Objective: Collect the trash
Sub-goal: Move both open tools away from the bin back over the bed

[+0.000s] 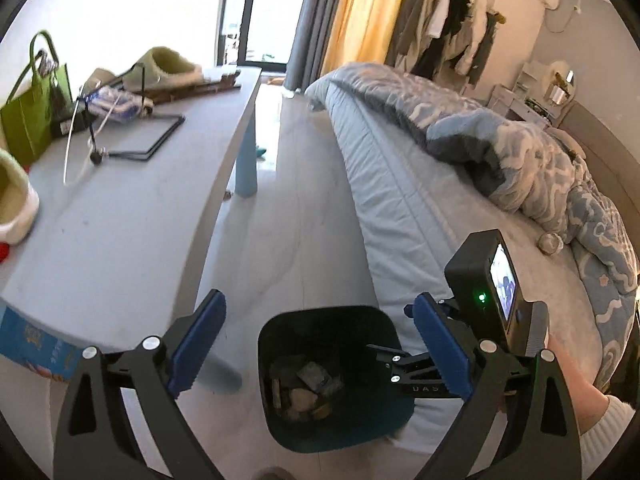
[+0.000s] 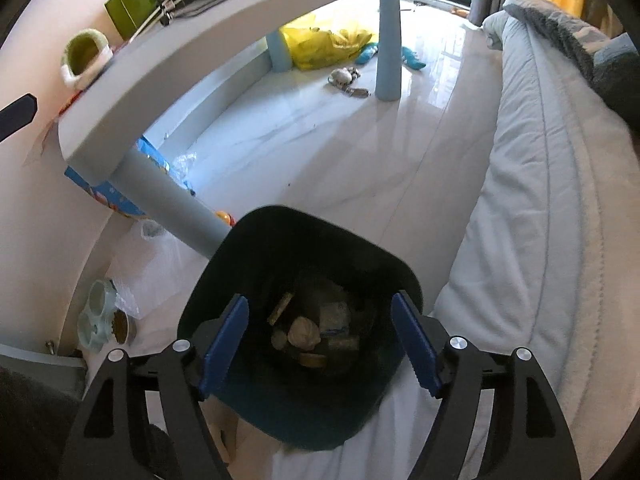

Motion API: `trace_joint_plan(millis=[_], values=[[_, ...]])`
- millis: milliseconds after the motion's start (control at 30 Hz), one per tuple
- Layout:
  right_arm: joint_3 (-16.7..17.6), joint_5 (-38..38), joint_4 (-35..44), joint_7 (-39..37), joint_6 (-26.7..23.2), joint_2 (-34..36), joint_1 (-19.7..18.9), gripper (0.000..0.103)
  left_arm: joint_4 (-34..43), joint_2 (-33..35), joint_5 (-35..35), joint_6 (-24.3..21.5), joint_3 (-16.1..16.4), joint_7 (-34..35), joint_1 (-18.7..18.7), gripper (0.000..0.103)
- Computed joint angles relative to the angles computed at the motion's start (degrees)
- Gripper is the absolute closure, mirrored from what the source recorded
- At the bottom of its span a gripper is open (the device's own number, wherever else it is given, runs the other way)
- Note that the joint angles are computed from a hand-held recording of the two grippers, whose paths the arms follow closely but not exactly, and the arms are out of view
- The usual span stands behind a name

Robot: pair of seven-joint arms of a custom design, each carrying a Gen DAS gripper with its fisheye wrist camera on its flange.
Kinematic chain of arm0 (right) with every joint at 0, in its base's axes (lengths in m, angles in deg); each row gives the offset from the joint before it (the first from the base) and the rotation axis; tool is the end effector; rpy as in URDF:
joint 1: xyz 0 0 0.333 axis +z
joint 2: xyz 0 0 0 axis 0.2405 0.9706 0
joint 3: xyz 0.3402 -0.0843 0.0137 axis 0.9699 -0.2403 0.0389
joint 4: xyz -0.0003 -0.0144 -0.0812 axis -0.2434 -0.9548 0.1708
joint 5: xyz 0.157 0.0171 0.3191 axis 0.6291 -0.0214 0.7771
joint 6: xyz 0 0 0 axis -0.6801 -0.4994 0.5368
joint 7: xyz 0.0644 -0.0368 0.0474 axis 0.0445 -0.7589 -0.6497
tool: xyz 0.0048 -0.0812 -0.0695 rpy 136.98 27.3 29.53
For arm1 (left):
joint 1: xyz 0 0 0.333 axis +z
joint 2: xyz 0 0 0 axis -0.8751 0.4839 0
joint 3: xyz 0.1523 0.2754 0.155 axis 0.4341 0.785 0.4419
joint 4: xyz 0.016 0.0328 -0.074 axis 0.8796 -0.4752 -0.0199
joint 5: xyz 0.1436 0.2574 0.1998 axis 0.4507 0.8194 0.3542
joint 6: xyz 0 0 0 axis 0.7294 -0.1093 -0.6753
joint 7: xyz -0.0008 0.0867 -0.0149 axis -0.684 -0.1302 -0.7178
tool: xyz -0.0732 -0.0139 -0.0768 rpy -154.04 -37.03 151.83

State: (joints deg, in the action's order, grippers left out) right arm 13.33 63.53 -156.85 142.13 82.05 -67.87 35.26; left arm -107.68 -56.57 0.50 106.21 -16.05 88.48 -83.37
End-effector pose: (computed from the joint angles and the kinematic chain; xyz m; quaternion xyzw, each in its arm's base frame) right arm 0.5832 0.2616 0.4170 -0.8852 0.4189 -0.0197 0.2013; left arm 0.4636 -0.3707 0.5215 -0.6767 0.6362 -0.3179 0.1905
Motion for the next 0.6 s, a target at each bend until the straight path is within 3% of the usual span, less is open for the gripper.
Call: trace_joint_plan(millis=[333,467,600], values=[[0.7,3.3,-2.1,-4.5,3.2,-3.1,-1.5,0.027,3.0,0.9,1.9,0.4,-0.2,2.0,-0.9,0.005],[0.6,5.0,-2.9,-5.8,4.4,-4.5,-2.5,0.027,6.3,2.3,5.7,-4.1,-0.2,1.8,-3.0,0.005],[0.2,6.2,-4.5,-6.5,7.2,-6.1,-3.4,0.027,8.6,3.7,5.8,-4.1,-0.3,1.9,-4.0,0.005]])
